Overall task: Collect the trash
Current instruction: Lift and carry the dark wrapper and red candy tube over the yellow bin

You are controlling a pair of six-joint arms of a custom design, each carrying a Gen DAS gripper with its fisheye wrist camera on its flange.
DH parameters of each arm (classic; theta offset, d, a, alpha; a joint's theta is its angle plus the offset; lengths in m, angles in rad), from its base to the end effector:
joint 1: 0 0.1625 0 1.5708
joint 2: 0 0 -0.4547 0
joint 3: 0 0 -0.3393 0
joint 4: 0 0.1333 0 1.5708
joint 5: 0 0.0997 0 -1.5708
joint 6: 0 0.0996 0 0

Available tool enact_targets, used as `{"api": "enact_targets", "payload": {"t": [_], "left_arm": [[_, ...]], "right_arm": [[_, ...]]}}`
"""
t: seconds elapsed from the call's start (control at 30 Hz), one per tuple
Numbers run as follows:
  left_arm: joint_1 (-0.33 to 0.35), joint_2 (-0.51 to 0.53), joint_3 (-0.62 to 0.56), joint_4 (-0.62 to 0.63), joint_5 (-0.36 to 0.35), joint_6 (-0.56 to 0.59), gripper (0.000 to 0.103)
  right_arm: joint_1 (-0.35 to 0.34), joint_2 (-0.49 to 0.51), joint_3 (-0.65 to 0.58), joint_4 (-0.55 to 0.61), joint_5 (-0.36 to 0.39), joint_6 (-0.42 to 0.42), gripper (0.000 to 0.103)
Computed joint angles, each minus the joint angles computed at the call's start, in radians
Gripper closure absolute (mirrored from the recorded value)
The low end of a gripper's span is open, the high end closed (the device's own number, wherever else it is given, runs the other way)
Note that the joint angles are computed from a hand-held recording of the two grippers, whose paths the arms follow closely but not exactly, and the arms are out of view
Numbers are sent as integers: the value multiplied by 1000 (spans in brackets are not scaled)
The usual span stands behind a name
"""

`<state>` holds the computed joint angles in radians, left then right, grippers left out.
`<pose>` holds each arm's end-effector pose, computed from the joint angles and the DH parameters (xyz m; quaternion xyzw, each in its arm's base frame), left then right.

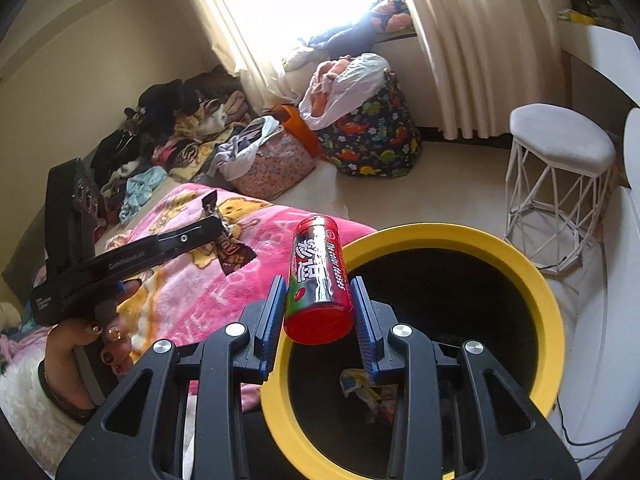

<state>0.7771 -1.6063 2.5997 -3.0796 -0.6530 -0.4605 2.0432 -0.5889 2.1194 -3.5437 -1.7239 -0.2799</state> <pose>-0.0547 -0.3517 0.3291 0.0324 0.8737 -0.4364 0.2128 0.3436 -0.4129 0.0298 0.3417 -0.9109 0.2249 0.0532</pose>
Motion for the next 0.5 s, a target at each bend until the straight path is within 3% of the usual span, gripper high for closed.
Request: {"api": "enact_targets", "payload": {"t": [0.5], "left_arm": [[-70, 49, 17, 2, 2, -5, 92]], "right_arm": [[-41, -28, 52, -69, -24, 35, 71]]}}
